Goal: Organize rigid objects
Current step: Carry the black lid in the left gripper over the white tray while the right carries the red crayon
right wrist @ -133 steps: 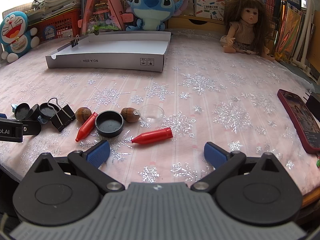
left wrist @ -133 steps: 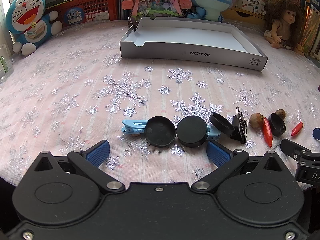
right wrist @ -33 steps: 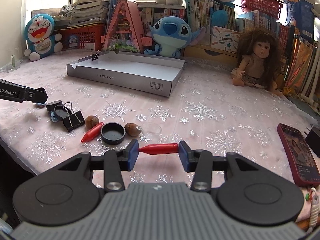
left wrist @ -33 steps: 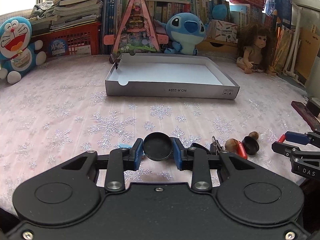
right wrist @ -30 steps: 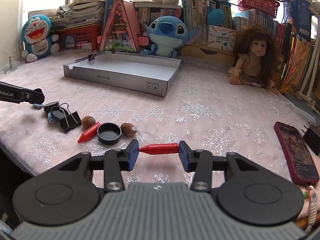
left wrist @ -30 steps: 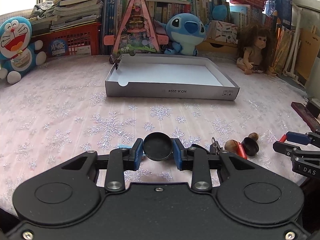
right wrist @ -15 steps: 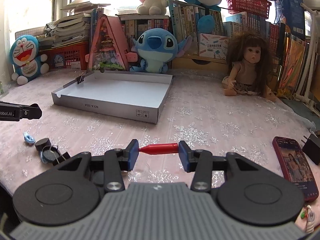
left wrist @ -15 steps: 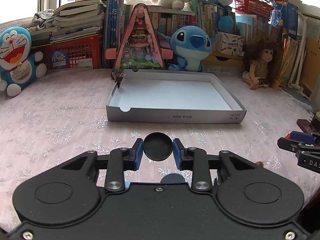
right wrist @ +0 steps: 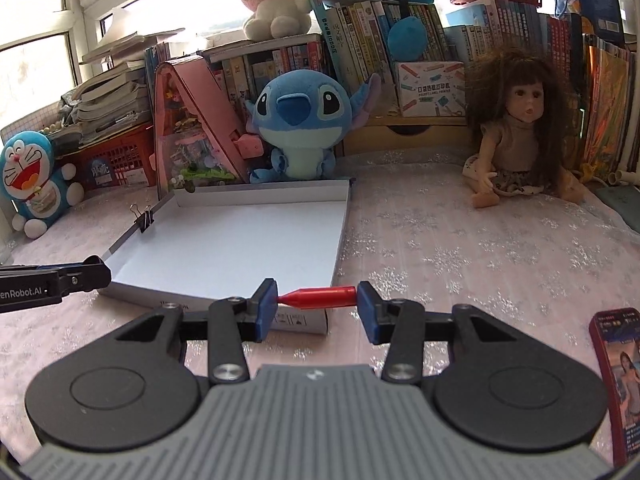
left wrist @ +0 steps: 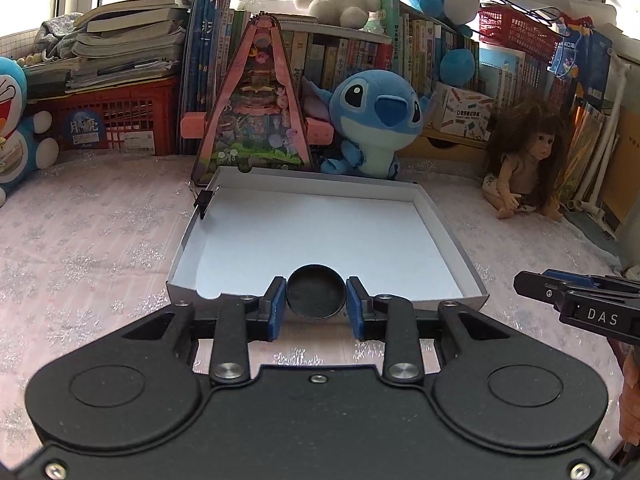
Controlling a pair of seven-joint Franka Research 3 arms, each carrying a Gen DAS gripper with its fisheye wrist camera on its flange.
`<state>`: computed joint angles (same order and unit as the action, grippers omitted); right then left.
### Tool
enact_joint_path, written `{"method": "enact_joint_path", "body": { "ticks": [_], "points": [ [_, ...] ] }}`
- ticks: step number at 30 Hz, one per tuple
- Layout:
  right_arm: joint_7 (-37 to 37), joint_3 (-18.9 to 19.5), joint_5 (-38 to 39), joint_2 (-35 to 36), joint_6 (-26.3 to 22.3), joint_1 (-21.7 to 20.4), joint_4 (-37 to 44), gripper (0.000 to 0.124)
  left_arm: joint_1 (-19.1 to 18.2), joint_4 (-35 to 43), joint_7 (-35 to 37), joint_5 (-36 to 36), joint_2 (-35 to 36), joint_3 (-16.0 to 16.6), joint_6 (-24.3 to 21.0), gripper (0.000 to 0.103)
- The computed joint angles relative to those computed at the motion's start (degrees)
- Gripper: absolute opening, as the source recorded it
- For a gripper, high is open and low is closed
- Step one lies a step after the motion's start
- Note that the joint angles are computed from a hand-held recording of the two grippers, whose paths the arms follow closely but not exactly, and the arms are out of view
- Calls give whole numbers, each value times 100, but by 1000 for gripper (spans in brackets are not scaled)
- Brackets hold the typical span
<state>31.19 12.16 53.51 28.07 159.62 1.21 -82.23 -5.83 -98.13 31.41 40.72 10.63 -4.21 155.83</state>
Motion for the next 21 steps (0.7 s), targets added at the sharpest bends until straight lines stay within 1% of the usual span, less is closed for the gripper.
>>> {"method": "enact_joint_path", "body": {
  "ticks": [4,7,10,12,13,14,16,18,20,21],
  "points": [
    [173,17,-214,404,-271,72,681,48,20,719,330,-339,514,-14,-200,30],
    [595,-105,-666,803,-480,250,1338,48,67,1390,900,-839,985,-89,-452,30],
    [1041,-80,-991,1330,-802,328,2147,48,56,2043,1216,-1266,1486,-78,-597,30],
    [1254,-74,-1206,1720,-791,437,2660,48,-33,2399,1185,-1314,1811,49,-626,30],
    [1468,-145,-1384,1895,-800,526,2895,48,-65,2614,1217,-1359,1977,87,-742,30],
    [1769,-240,-1602,2129,-921,617,3237,48,-92,2841,1258,-1410,2144,114,-878,30],
    [2186,-293,-1935,2524,-1196,688,3808,48,-121,3111,1316,-1467,2373,170,-970,30],
    [2287,-241,-2144,2747,-1266,703,4064,48,-160,3275,1350,-1466,2529,236,-1005,30],
    [2341,-217,-2301,2863,-1243,727,4150,48,-174,3417,1415,-1493,2658,260,-1083,30],
    [2438,-222,-2386,2984,-1328,742,4326,48,-176,3458,1444,-1521,2697,262,-1141,30]
  ]
}}
